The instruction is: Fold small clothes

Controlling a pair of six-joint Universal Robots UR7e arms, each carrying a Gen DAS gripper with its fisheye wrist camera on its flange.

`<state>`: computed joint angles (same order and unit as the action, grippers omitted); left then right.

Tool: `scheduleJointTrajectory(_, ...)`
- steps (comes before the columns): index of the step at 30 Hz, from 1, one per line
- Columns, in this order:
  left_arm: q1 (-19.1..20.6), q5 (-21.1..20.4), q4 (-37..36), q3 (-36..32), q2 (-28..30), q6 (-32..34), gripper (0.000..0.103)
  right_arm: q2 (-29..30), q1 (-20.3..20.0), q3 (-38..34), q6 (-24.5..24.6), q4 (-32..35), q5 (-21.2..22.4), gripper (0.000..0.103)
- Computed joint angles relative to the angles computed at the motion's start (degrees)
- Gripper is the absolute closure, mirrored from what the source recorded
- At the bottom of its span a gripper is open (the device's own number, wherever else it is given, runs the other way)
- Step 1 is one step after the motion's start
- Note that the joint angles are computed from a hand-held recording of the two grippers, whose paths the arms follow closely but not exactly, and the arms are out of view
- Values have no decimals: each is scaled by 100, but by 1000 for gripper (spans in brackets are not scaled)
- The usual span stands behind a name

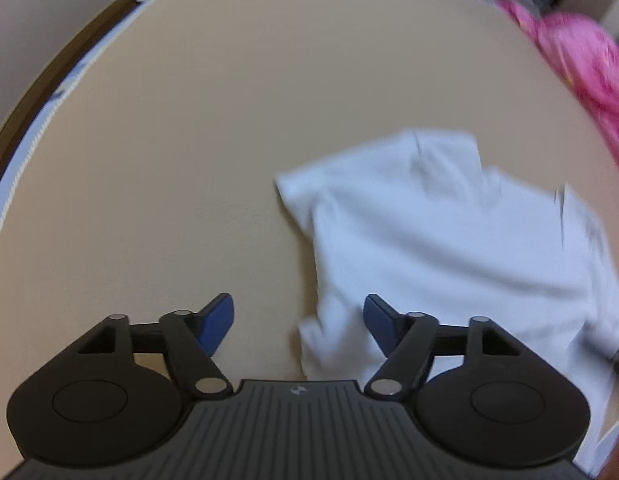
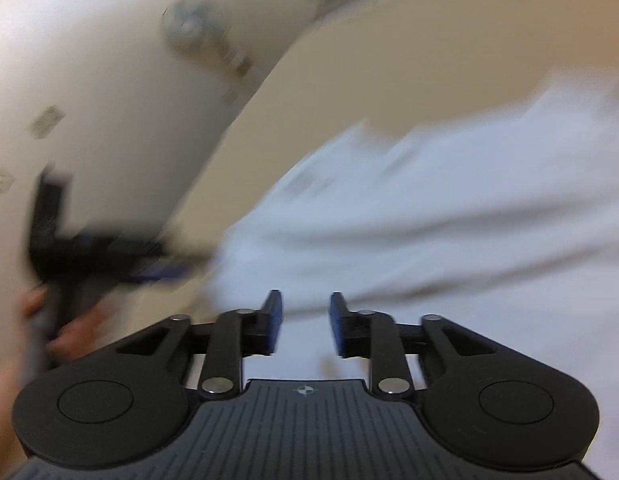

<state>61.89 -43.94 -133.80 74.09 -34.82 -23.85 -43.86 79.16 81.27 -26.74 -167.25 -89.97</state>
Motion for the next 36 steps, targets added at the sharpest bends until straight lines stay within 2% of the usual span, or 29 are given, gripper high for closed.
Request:
scheduleJointTrajectory(3,-29,480,912,-245,298,-317,20,43,-144,-320,-320,-362,-661,64)
scheduleJointTrajectory(4,-50,655,929,-228,350,-330,13,50,-241,-432,-418,-367,-800,63)
scheduleJointTrajectory(5,-88,860,990,-217,378,-400,11,95,-305,-590,-434,-220,-1004,60)
scheduleJointTrajectory(6,-106,889,1158,-251,372,-503,11,187,-344,-812,-361,42,-1332,61)
scheduleJointTrajectory(8,-184,926,1503,-227,279,-741,11,44,-421,-756,-426,182,-1341,75)
scheduleJointTrajectory(10,-341,1150,1578,56,110,-799,12,-309,-347,-379,-410,19,-1523,64)
scheduleJointTrajectory(12,-566,1483,1731,414,-65,-1060,12,-893,-412,243,-438,-137,-1049,53)
scheduleJointTrajectory(15,-1071,1983,1796,1120,-365,-1665,11,-1883,-421,1404,-759,-553,-809,37)
scheduleJointTrajectory(18,-1634,2045,1969,1669,-652,-2428,8,-2667,-529,2385,-1071,-1059,-533,22)
scheduleJointTrajectory(21,-2107,1666,1713,2067,-777,-2768,5,-3332,-716,3175,-932,-1386,-320,19)
scheduleJointTrajectory(24,-2529,1466,1693,2266,-774,-2996,5,-3676,-774,3432,-427,-1100,-228,19)
scheduleJointTrajectory(26,-2779,1470,1689,2349,-748,-3102,5,-3869,-841,3622,-305,-1001,-109,19)
scheduleJointTrajectory(33,-3275,1577,1711,2509,-747,-3634,4,-4379,-972,4140,-713,-1263,253,18)
scheduleJointTrajectory(36,-3430,1521,2017,2479,-755,-3936,4,-4505,-1027,4217,-802,-1184,350,17)
